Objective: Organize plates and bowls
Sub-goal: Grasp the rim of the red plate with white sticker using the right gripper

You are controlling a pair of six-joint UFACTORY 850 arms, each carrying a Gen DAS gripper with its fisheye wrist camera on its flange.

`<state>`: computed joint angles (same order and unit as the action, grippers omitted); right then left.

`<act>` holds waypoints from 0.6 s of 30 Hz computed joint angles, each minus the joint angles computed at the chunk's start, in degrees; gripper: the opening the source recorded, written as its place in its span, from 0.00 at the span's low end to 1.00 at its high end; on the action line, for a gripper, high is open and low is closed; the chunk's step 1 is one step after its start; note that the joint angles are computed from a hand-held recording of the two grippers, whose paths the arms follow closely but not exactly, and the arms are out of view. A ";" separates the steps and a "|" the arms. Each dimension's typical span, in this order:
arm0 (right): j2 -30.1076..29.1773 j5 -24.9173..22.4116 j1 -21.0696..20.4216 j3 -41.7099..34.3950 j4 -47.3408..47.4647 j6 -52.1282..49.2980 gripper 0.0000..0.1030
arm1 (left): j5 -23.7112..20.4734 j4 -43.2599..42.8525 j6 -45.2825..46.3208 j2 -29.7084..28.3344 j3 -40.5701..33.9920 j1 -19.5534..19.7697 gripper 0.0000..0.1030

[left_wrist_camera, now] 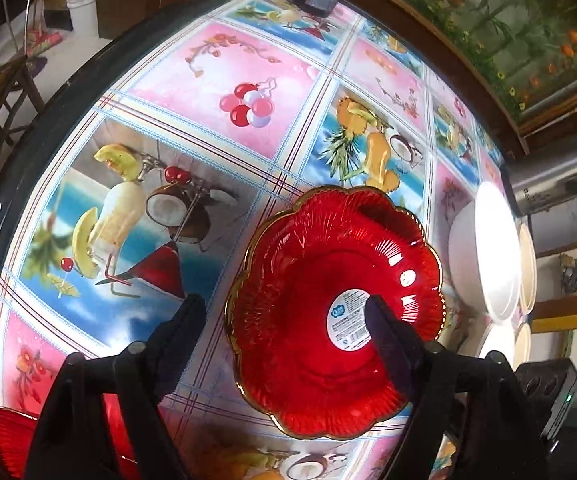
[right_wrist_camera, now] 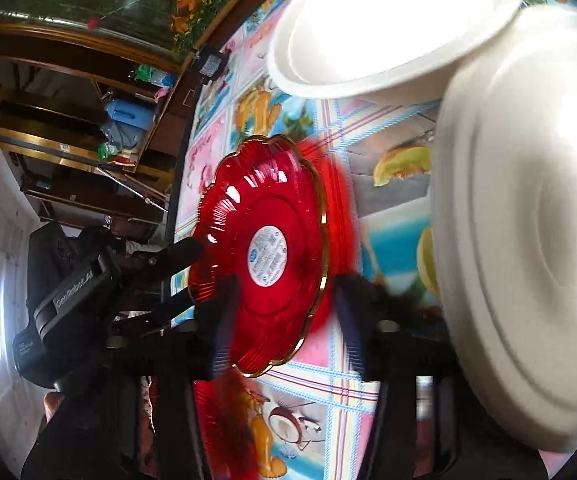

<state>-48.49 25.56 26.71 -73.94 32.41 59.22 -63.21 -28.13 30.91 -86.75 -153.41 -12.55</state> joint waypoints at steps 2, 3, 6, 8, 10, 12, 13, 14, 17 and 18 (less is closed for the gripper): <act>-0.37 -0.63 -0.25 -0.11 -0.53 0.85 0.14 | 2.12 0.15 1.96 2.24 4.17 -0.19 0.64; -0.52 -0.61 -0.40 0.00 -1.50 2.05 0.11 | 2.69 0.38 2.64 2.89 5.41 -0.29 0.61; -0.41 0.70 -0.55 0.87 -3.92 4.85 0.09 | 8.66 2.10 3.81 7.03 12.99 -0.71 0.48; -0.24 0.72 -0.37 1.03 -3.06 3.86 0.09 | 10.56 2.57 3.79 7.82 14.50 -0.69 0.36; -0.16 0.87 -0.21 1.07 -1.93 2.58 0.10 | 11.65 3.12 3.25 8.17 15.21 -0.47 0.25; -0.10 1.65 -0.10 1.48 -2.29 3.23 0.09 | 12.68 4.00 2.85 8.77 16.27 -0.39 0.16; -0.02 1.73 0.02 1.62 -2.15 3.14 0.09 | 13.52 4.54 2.71 9.35 17.32 -0.38 0.12; -0.05 1.56 0.04 1.59 -1.89 2.59 0.10 | 14.53 4.81 2.80 10.11 18.65 -0.37 0.12; 0.20 1.12 0.56 1.64 -0.77 0.92 0.11 | 19.17 4.04 5.08 13.67 24.79 -0.32 0.11; 0.17 0.93 0.69 1.54 -0.84 0.64 0.11 | 21.09 3.57 6.27 15.07 27.10 -0.28 0.11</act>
